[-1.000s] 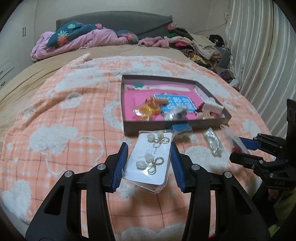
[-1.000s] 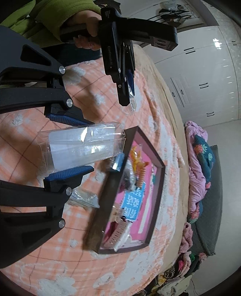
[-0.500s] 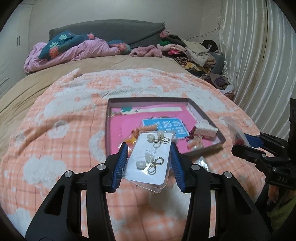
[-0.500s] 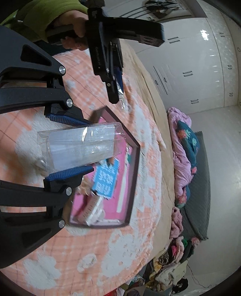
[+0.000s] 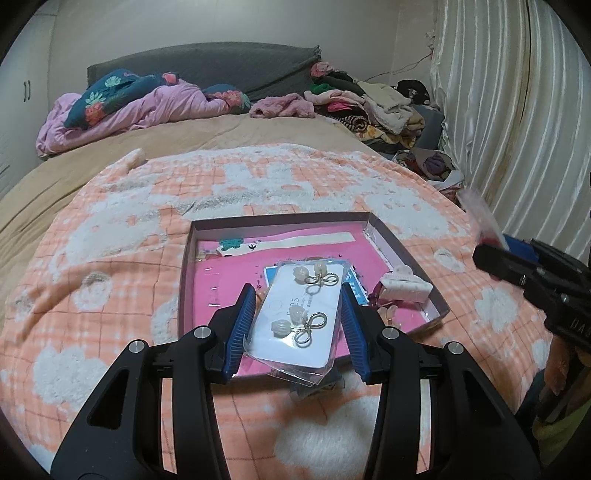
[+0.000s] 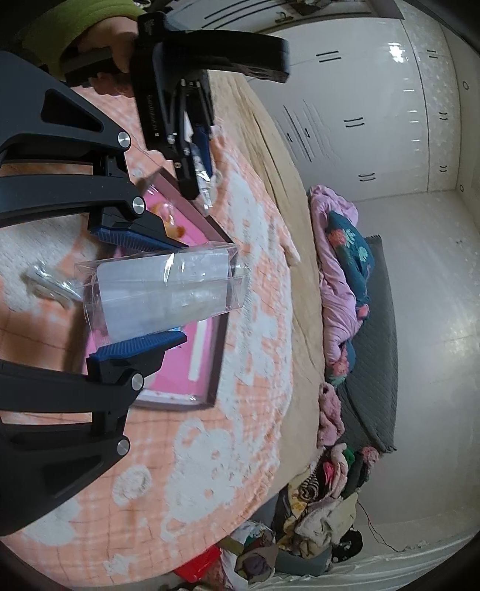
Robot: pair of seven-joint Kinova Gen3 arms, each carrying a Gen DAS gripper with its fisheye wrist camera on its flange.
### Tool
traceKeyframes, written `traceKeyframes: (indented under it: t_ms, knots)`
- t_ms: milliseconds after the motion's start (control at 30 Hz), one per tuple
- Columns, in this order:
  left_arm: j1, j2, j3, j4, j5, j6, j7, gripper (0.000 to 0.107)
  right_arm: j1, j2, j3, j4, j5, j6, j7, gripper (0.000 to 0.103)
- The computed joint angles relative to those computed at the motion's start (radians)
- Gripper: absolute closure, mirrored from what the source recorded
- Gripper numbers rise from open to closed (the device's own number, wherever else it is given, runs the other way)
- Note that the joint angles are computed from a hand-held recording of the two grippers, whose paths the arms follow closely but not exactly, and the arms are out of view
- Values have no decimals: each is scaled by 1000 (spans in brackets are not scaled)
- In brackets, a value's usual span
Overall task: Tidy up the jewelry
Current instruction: 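Carry the earring card into the box with the left tool while the right tool places the sleeve there, then open both tools and lift them away from the box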
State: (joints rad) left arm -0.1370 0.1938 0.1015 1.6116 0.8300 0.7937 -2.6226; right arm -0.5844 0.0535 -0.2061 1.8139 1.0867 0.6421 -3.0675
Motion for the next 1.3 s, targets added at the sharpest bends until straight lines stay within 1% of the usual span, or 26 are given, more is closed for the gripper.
traceKeyframes:
  t_ms: [167,233,333,400,533,633,733,800,867,1000,1033,1133,1200,1233,1267,1300]
  knots:
    - [26,30,8,-35,-42,-13,54,70,19,10,18,-27,-7,-17,30,63]
    - [32,44,15,-47,-57,-21,71,70,27,13,28,-31,0,-29,20,63]
    - [48,71,22,-69,-102,-39,113,70,47,18,44,-15,9,-82,-1,63]
    - [58,95,25,-88,-140,-41,153,70,56,33,51,-14,-21,-97,19,63]
    - [66,131,37,-107,-200,-49,211,69,75,87,76,-30,-137,-125,120,63]
    - [63,150,45,-113,-231,-52,243,69,69,126,103,-43,-209,-137,177,63]
    - [59,158,54,-112,-251,-57,260,69,53,156,134,-53,-251,-147,210,62]
    - [53,158,62,-110,-256,-59,261,67,36,167,155,-56,-263,-151,217,62]
    - [50,155,67,-106,-257,-66,260,61,13,174,178,-57,-254,-149,196,62]
    - [45,145,74,-93,-253,-79,253,55,-9,173,202,-48,-235,-149,163,60]
    - [42,141,77,-87,-250,-82,247,55,-8,168,202,-44,-234,-152,159,59]
    - [43,136,75,-85,-249,-83,248,55,-17,156,209,-31,-208,-154,115,46]
    - [42,131,73,-86,-248,-79,251,52,-10,142,204,-17,-197,-167,94,40]
    - [42,128,71,-85,-248,-79,254,48,-11,134,203,-10,-186,-169,75,34]
    - [41,126,70,-84,-247,-79,254,47,-13,126,203,-1,-167,-171,49,28]
    - [38,123,70,-84,-243,-76,252,47,-13,117,200,8,-147,-173,24,26]
